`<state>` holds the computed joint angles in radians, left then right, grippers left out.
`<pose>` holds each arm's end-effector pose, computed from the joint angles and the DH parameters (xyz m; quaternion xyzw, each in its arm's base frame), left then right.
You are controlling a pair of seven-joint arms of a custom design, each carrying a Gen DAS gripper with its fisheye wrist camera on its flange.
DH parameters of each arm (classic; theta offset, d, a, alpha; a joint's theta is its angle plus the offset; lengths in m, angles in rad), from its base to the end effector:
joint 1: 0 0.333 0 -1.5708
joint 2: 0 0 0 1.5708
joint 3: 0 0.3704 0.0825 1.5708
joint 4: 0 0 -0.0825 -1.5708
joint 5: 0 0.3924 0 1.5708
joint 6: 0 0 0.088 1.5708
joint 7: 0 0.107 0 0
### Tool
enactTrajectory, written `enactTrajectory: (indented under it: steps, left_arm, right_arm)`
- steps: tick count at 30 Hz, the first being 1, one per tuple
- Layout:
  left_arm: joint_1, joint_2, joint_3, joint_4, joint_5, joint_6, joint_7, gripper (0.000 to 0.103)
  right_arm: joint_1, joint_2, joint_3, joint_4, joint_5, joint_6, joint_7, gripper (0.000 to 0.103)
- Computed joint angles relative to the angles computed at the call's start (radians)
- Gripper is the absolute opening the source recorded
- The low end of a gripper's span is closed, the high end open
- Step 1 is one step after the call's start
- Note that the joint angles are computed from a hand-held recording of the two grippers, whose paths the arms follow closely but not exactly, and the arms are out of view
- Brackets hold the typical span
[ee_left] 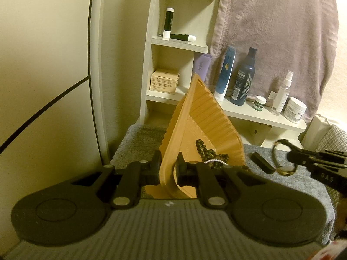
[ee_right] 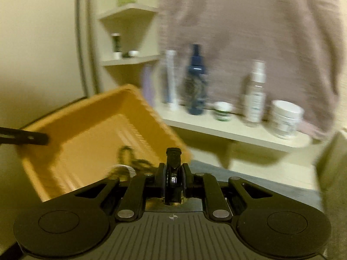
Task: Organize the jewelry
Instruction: 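Carry the black clip into the orange tray and open the right gripper, then move the right gripper back and grasp the black case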
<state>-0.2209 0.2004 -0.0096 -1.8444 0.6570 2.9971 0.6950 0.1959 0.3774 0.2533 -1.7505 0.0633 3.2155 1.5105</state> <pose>0.6451 -0.1958 0.5703 -0.6360 0.6100 -0.3794 0.2818 0.6674 0.2795 0.5440 -0.7033 0.4817 -0.2489 0.4597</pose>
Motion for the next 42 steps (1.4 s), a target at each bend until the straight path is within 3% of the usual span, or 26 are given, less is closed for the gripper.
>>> enactTrajectory:
  steps: [8,12,16,24,32,38,42]
  left_arm:
    - [0.002,0.0,-0.001,-0.002,-0.009,0.005,0.003,0.011]
    - [0.001,0.001,0.001,-0.002,-0.012,0.006,0.004,0.011]
    - [0.001,0.001,0.002,-0.003,-0.017,0.009,0.005,0.011]
    - [-0.001,0.001,0.004,-0.004,-0.018,0.01,0.004,0.011]
    - [-0.001,0.001,0.002,-0.002,-0.022,0.009,0.007,0.011]
    - [-0.001,0.002,0.002,-0.001,-0.028,0.009,0.011,0.011]
    - [-0.004,0.002,0.007,-0.002,-0.02,0.01,0.004,0.011]
  right_arm:
    - [-0.218,0.108,0.368,0.089,0.037,-0.054,-0.2,0.014]
    - [-0.269,0.154,0.472,0.127,0.082,-0.095,-0.297,0.014]
    - [-0.298,0.179,0.531,0.145,0.13,-0.133,-0.377,0.014]
    - [-0.317,0.208,0.574,0.167,0.229,-0.224,-0.504,0.014]
    - [-0.278,0.192,0.518,0.175,0.315,-0.283,-0.571,0.015]
    - [-0.31,0.184,0.554,0.152,0.457,-0.212,-0.642,0.023]
    - [-0.265,0.141,0.469,0.132,0.513,-0.159,-0.618,0.023]
